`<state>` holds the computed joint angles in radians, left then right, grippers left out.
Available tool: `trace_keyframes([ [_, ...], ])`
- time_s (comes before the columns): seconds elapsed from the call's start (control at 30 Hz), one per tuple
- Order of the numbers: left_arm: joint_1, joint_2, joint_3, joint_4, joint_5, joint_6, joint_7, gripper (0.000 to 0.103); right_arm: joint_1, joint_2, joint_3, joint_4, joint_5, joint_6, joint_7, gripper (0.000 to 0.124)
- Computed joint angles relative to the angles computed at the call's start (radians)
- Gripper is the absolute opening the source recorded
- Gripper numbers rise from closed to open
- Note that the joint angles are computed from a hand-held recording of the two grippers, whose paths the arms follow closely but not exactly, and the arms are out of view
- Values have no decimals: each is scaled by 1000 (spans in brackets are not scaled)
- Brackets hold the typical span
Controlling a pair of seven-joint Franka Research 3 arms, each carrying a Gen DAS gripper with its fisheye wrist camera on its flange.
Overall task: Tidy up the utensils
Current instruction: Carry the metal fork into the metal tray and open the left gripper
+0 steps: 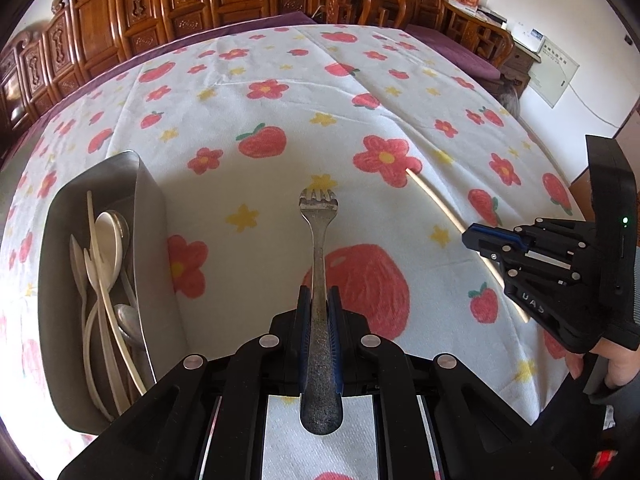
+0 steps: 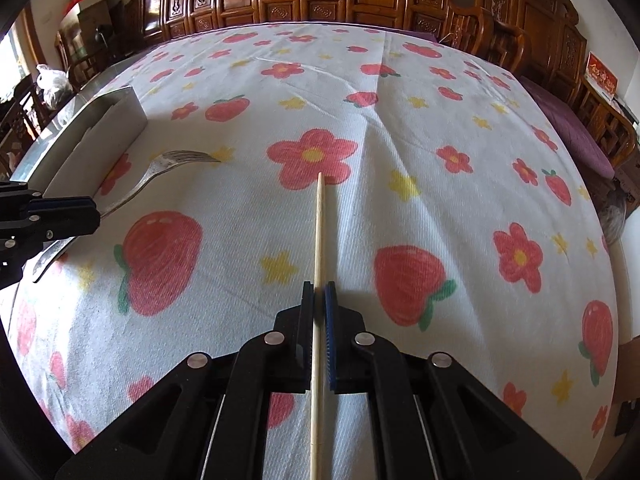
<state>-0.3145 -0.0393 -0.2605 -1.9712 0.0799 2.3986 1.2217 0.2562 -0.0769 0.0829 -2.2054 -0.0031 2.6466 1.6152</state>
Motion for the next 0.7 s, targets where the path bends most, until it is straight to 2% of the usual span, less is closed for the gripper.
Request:
trace_keyframes([
  [0.37,3,-46,8,-4,-1,7,27,7,3,-36,-2,-40,91,14,-35,6],
  [0.43,6,-52,6,-2,16,12,17,0,5,-41,-1,-45,103,17,-43,6],
  [0.7,7,-51,8,18,16,4,18,0,8,-60,4,-55,121,23,-61,6],
])
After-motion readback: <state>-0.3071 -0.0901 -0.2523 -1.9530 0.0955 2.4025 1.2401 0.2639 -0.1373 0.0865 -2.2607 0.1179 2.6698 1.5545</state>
